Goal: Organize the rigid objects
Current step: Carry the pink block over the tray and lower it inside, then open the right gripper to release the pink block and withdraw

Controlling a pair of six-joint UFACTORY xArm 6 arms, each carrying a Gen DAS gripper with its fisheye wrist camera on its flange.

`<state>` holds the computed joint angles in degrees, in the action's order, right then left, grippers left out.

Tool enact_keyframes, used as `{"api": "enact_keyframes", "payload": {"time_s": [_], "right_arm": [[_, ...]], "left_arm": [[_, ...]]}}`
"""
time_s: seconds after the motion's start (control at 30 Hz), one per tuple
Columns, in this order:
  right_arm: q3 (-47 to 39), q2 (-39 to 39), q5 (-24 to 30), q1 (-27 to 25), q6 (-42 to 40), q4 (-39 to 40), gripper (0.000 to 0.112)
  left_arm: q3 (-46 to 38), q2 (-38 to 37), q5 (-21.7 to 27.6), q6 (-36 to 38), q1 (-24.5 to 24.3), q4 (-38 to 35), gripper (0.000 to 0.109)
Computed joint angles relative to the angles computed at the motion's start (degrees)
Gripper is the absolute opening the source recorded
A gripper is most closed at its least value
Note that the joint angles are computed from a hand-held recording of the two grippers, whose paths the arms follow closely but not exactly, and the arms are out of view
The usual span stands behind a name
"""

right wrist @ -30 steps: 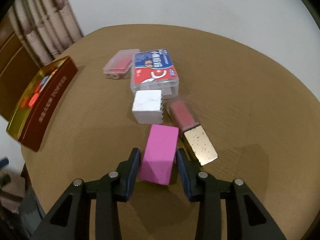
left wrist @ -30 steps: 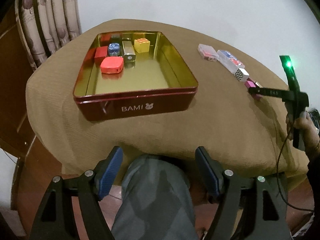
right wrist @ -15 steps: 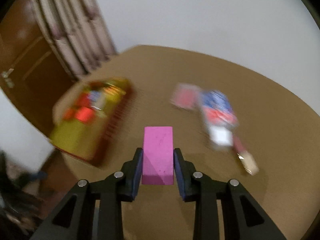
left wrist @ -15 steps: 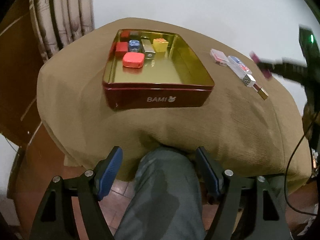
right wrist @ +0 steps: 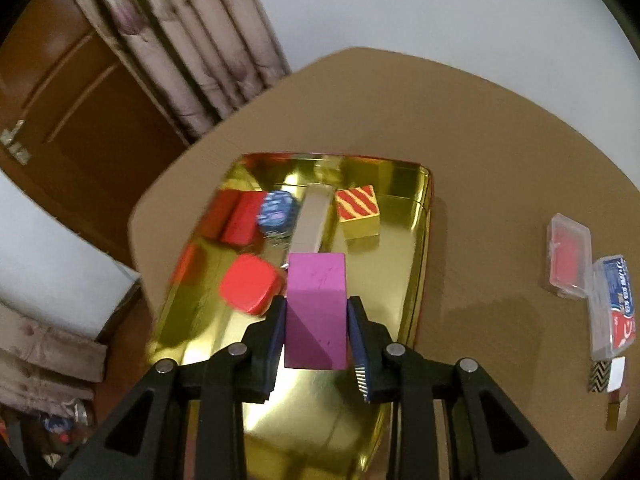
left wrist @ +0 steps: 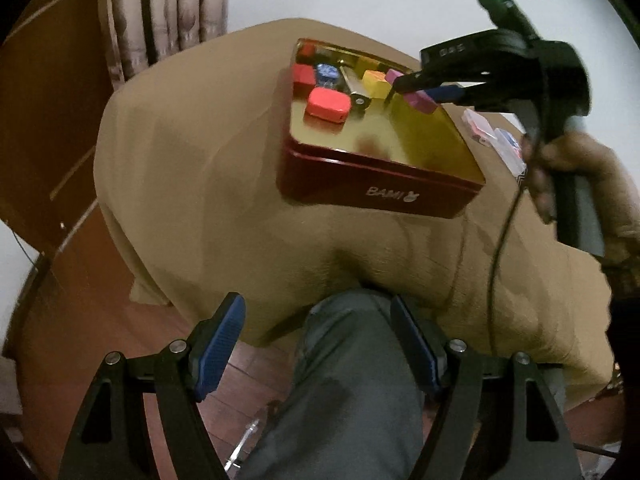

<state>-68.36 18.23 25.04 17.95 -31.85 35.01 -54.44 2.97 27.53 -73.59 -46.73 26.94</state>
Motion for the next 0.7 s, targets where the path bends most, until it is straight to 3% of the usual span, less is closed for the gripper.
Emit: {"api": "enact_keyframes", "payload": {"time_s": [0.27, 0.47, 0.6, 0.7], "right_arm": [[-7.01, 8.32, -1.16, 0.14, 9.75, -8.50, 0.030], [-11.16, 11.66, -1.41, 0.74, 19.52, -20.95, 0.030], [-15.53, 14.22, 1.15, 0.69, 20.45, -21.73, 0.031], [-14.96, 13.06, 1.25, 0.58, 14.23, -12.31, 0.033]], "left_arm": [[0.80, 0.16, -1.82, 4.28, 1.16, -4.87, 0.071], [0.05, 0.83, -1.20, 5.52, 1.01, -5.45, 0.071], [-0.41, 1.09, -0.60, 5.75, 0.80, -5.51, 0.071], [-0.91, 0.96, 0.81, 3.35, 0.32, -2.28, 0.071]]}}
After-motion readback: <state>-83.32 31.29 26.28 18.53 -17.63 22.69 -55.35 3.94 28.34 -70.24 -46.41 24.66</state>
